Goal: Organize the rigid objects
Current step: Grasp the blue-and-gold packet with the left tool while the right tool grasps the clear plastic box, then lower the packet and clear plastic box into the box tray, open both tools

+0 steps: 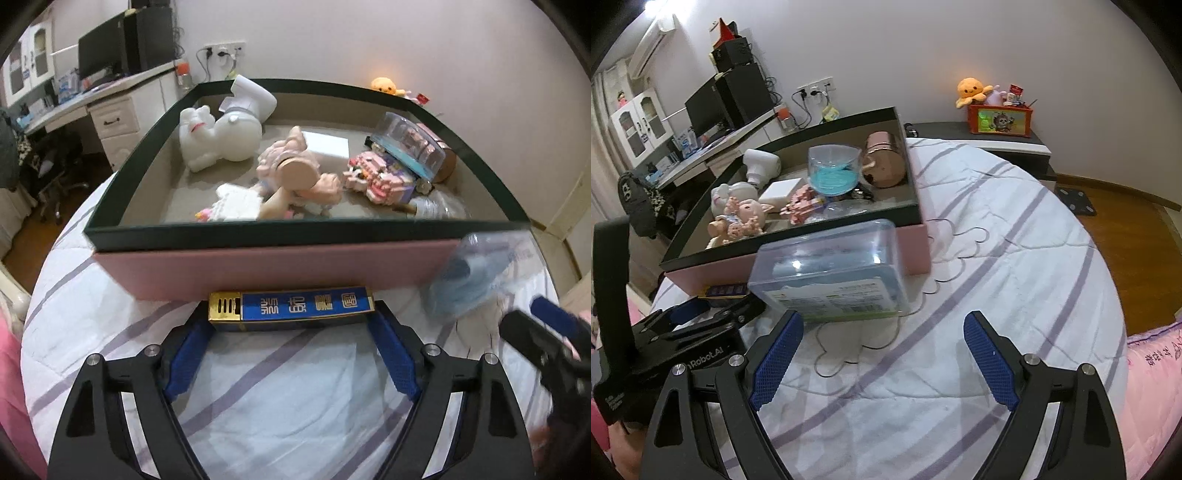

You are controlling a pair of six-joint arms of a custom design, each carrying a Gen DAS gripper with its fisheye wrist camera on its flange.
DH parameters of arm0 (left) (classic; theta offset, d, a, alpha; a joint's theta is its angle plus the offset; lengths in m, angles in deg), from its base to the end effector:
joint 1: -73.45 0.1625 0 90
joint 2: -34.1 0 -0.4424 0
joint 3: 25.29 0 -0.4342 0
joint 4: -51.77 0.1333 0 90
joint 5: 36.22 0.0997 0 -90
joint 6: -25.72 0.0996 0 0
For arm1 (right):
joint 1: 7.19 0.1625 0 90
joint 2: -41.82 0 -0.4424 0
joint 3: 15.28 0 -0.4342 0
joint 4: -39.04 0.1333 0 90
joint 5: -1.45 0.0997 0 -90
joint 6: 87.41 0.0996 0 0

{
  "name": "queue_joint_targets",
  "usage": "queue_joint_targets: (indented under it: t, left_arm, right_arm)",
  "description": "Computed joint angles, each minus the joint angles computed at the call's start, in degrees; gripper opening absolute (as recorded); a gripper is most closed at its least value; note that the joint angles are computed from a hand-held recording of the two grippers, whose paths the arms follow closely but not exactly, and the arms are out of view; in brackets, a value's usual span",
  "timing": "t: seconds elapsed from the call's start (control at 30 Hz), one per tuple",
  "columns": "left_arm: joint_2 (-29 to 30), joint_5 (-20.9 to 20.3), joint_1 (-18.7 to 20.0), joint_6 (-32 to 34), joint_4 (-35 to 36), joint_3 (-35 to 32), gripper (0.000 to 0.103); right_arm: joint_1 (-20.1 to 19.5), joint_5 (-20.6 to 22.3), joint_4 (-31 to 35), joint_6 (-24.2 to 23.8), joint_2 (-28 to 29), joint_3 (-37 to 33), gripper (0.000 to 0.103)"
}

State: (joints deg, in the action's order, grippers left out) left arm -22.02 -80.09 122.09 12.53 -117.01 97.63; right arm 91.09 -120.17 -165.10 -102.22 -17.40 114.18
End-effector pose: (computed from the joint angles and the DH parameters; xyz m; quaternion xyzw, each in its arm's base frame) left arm -0.1960 -0.5330 0.0839 0.1830 0.8975 -0.2639 0.3023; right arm 0.1528 -0.4869 0.1420 0.0788 -0.8947 0.3447 0.2728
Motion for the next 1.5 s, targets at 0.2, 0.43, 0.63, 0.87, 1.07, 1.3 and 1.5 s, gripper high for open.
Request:
queue_joint_targets:
  t: [0.2, 0.43, 0.63, 0.87, 1.07, 1.3, 1.5]
  left_arm:
    - [-3.35, 1.59, 0.29, -0.70, 0.58, 2.70, 0.085]
    - [-3.54, 1.96, 0.41, 0.40, -0.12, 3.51, 0.085]
    - [-3.28, 1.70, 0.44, 0.60, -1.10, 3.64, 0.085]
    - [-4.25, 0.00, 0.77, 1.24, -3.36, 4.54, 0.084]
    - [-6.74, -0.81, -0.37, 0.68, -2.75, 6.49, 0.084]
    - [-10.05, 0.03, -2.63, 1.00, -2.91, 7.86, 0.084]
    - [-11.13, 0.70, -3.51, 4.78, -5.24, 5.92, 0.084]
  right_arm:
    - [0.79, 0.71, -0.49, -0.24, 2.05, -1.29, 0.090]
    - [2.38, -2.82, -1.46, -1.58, 5.86, -4.01, 0.103]
    - [1.70, -3.84, -1.74, -0.26, 7.82, -5.90, 0.099]
    - [1.05, -0.97, -3.18, 0.19, 5.75, -3.33, 0.095]
    - [1.85, -1.18, -4.06, 0.57, 2.86, -0.46, 0.095]
    - [3.55, -0.76, -4.11, 0.15, 0.64, -0.05, 0.095]
    - [5.41, -0.29, -3.14, -1.69, 0.26, -2.20, 0.095]
